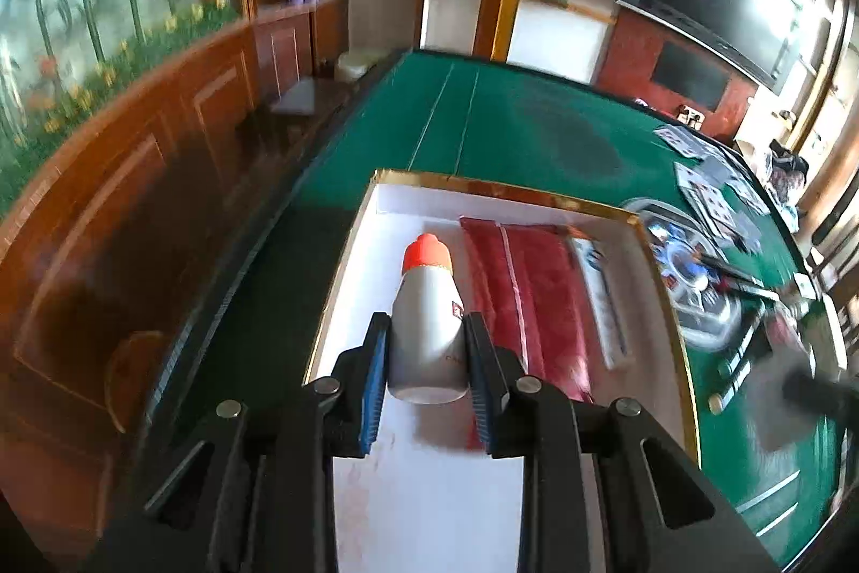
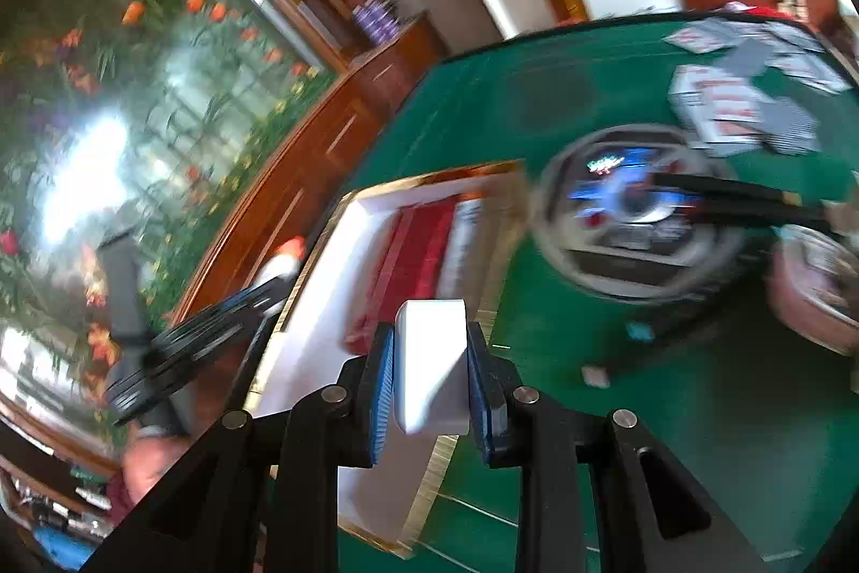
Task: Organize objects
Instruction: 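Lower the glue bottle into the tray with the left gripper while the right gripper carries the white block in, then open both grippers and lift them away from the tray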
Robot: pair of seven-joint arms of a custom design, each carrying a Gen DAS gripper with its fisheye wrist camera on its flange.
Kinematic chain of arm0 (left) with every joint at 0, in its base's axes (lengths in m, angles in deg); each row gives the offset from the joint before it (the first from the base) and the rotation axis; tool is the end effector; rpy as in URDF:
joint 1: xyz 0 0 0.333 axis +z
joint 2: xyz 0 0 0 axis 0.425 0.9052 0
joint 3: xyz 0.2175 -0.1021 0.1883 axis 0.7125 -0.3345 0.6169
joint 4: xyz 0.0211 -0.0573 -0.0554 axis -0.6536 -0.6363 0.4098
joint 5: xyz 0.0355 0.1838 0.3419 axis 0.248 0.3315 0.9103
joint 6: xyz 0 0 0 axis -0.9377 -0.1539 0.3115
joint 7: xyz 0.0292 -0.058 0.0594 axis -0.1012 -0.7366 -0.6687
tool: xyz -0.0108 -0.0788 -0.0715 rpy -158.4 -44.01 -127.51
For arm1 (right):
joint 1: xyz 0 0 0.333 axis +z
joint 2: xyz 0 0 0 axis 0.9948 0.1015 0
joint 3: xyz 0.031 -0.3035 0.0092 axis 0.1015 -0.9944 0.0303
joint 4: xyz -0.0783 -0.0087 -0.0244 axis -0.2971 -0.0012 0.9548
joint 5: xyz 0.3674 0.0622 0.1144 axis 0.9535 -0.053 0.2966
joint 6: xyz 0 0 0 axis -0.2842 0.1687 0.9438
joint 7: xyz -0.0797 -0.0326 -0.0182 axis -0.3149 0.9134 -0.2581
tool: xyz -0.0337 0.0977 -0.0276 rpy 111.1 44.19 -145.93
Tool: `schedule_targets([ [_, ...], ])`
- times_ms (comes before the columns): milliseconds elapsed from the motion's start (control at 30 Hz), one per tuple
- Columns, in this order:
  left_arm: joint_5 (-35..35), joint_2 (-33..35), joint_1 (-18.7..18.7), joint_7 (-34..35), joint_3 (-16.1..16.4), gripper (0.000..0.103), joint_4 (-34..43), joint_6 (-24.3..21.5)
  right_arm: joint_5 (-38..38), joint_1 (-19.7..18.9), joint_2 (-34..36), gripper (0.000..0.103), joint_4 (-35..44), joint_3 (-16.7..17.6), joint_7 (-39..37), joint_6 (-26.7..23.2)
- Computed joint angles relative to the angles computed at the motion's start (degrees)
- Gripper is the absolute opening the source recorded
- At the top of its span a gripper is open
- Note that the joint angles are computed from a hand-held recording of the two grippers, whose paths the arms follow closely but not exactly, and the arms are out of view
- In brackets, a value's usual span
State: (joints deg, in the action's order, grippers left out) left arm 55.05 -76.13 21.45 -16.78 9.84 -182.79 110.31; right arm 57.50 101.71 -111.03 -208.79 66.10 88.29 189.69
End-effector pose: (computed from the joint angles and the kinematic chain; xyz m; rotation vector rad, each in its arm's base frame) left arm 0.4232 -0.2183 0.5502 -2.1405 1.4346 -0.6402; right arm 0.4574 0.1094 0.5672 -1.9319 1.2368 0.2086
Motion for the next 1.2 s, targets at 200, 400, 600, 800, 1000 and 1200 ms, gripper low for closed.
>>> schedule_targets([
  [200,-3.7,5.26,0.31,1.5,3.38,0.026,-0.02,4.54,-0.89,2.56,11.99,0.027,9.81,5.62,6.37,0.5],
  [400,-5.91,4.95,0.47,1.23,4.53,0.026,-3.02,8.49,-8.85,3.49,22.94,0.027,18.67,11.53,12.68,6.79],
  [600,-14.18,0.73,-0.46,4.37,6.39,0.049,-9.96,19.76,-15.09,3.39,30.07,0.028,24.81,14.68,14.68,8.82],
  [800,-15.33,-3.23,2.33,4.22,1.88,0.066,-11.64,22.17,-11.74,1.09,27.59,0.044,23.25,14.79,14.63,9.58],
  [1000,-19.81,-12.02,-0.11,6.33,0.27,0.074,-14.4,25.42,-12.53,-0.99,10.99,0.054,13.5,8.83,9.44,6.9],
  [1200,-22.4,-20.32,-0.54,6.33,-4.16,0.083,-13.53,26.69,-20.5,-3.37,-4.3,0.074,9.85,1.31,10.61,2.95],
])
